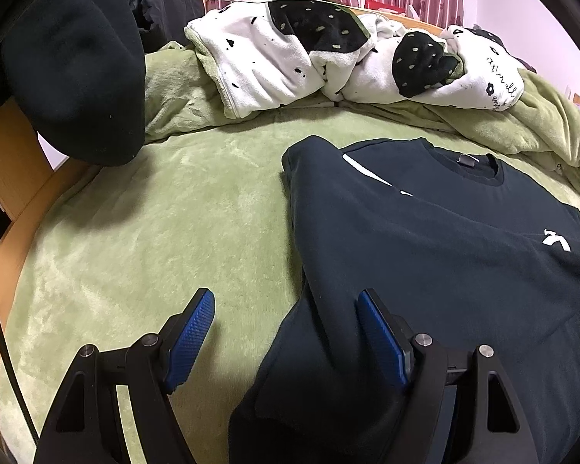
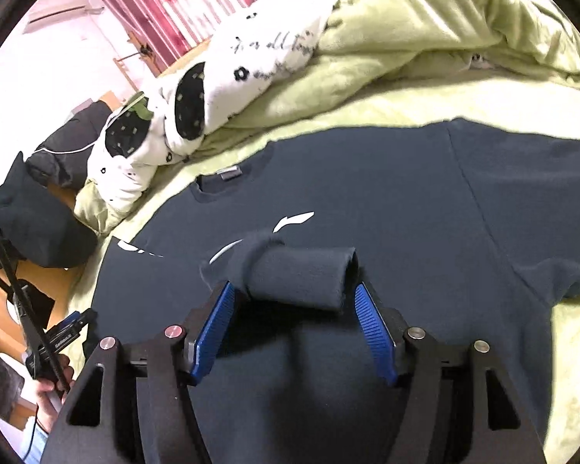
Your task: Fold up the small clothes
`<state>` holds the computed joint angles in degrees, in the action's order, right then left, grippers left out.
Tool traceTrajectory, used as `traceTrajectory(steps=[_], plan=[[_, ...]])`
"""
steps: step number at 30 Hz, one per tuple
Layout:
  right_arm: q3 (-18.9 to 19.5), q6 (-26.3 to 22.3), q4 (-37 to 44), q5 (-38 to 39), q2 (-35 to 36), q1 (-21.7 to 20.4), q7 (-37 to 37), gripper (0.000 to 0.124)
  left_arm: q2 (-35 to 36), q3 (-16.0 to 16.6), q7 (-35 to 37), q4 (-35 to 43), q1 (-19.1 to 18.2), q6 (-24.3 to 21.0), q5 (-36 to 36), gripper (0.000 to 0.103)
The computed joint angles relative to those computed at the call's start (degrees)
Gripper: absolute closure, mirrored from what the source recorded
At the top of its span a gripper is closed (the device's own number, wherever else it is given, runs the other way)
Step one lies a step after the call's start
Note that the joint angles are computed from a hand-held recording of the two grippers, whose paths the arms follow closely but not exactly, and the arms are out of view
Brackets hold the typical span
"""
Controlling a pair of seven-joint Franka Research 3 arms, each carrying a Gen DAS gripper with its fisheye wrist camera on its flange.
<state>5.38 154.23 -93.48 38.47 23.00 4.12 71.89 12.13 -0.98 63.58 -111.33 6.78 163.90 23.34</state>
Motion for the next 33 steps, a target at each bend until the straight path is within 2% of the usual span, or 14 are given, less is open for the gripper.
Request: traceTrajectory(steps=[2,4,9,12,17,19,21,22,23,25,28,31,33], plan=[[-0.9,0.9,-1.0,-1.5,-1.0,0.6,1.1,0.051,0.1,-0.3,0.3,0.2,0.1,-0.3,-0.6,0.028],[-1.7,1.1,-0.9,-3.0,-1.0,1.1,3.2,0.051,0.3,-0.3,0.3,0.4,-0.1,-0.5,-0.6,0.028],[-6.2,-0.7,4.2,-14.2,3.3,5.1,14.7,0.051,0.0,0.4,-0.9,0.1,-0.9,-0.1,1.9,0.028],[-6.1,-4.2,8.5,-17.5,6.9,5.0,17.8,0.051,0.0,0.7,-1.7,0.1,-1.1,0.1,3.4,0.028],[-5.9,-12.5,14.0,-22.1,11.2,5.3,20.7,0.051,0.4,-0.1,-0.5,0.3,-0.5,-0.2,1.7,0.028],[-6.6,-10.6,12.2,-24.8,10.3,6.6,21.1,0.051,0.6,0.0,-0.5,0.5,-0.6,-0.5,1.7,0.028],[-6.2,-11.3,12.4,-25.6,10.4,6.4,20.4,0.051,0.9,0.0,-0.5,0.6,-0.8,-0.9,1.8,0.028],[-5.9,-11.4,12.4,-25.5,10.4,6.2,20.2,0.056,1.0,-0.1,-0.4,0.7,-0.8,-1.5,1.5,0.028],[-5.4,-10.9,12.1,-25.0,10.2,5.8,19.5,0.076,1.0,-0.1,-0.4,0.8,-0.8,-1.6,1.5,0.028],[-3.8,-9.7,11.8,-23.3,10.0,4.5,15.8,0.102,1.0,0.0,-0.5,0.8,-1.0,-1.8,1.8,0.028],[-5.0,-4.0,9.6,-25.3,8.6,5.7,13.5,0.111,0.9,0.0,-0.7,0.7,-1.0,-1.6,1.8,0.028],[-7.5,-1.2,11.0,-28.8,8.8,7.4,15.2,0.112,0.9,0.0,-0.8,0.7,-0.9,-1.6,1.9,0.028],[-6.7,1.2,11.9,-28.0,9.4,6.6,14.4,0.112,1.2,0.1,-0.8,0.9,-1.0,-1.8,1.9,0.028]])
